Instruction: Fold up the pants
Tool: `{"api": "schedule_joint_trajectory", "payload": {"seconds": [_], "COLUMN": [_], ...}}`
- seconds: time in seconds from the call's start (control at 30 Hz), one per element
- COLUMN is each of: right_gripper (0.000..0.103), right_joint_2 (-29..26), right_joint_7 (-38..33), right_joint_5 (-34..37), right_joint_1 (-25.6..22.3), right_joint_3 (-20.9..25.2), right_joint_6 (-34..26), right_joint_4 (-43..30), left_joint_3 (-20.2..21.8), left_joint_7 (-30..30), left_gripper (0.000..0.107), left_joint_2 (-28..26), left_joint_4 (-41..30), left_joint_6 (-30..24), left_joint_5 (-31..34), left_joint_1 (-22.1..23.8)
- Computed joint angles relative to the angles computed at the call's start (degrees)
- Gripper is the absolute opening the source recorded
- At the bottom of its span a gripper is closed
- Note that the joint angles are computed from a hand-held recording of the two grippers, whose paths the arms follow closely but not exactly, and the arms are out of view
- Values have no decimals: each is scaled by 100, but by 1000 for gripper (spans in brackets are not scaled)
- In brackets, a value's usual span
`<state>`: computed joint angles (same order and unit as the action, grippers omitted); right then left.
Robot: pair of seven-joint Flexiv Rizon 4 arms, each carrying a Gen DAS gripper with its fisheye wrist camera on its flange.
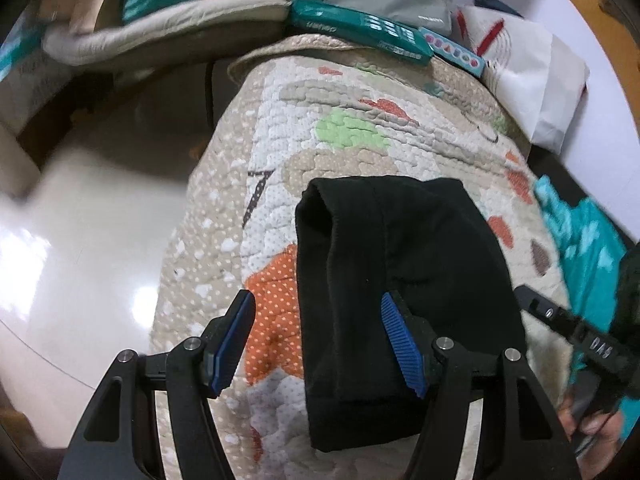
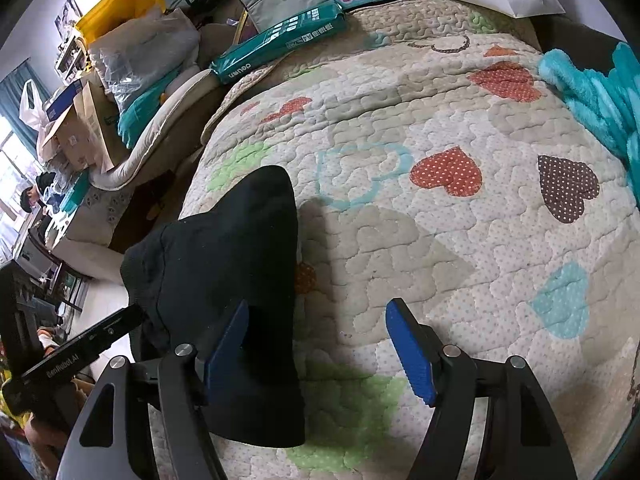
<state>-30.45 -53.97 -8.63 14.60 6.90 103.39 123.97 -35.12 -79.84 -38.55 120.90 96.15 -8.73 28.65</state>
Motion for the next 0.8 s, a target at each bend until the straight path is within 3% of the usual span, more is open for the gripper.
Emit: {"api": "schedule_joint_trajectory", "payload": {"seconds": [0.17,0.33,0.53,0.67,0.8], "right_gripper": [76,77,78,79,80], "right_joint_2": [-153,-392,-567,-724,-1046], "right_joint_7": [81,211,346,494,602], "right_joint_5": [-179,-622,-1054,-1246,-1502], "right_joint_1": [-718,-1504,-1882,-2123,-2626], "right_joint_3": [731,1489,1841,2041,2557], "right_joint_6": [113,184,179,142,-161], "right_joint_4": [-92,-181,-234,-301,-581], "left_joint_3": [-1272,-2012,-1914,-1812,-1696], "left_joint_7": [-111,-109,-10,216,440], "left_gripper": [64,64,66,75,79], "left_joint_2": [-672,-1444,-1530,-1479,-1431], "left_joint_4": [97,13,-178,-257,-322], "left_joint_6": [-258,-656,-902,-924,-819], "left_joint_5": [-80,-94,-230,-274,-257], "left_joint_1": [1216,1822,1621,1439,1215]}}
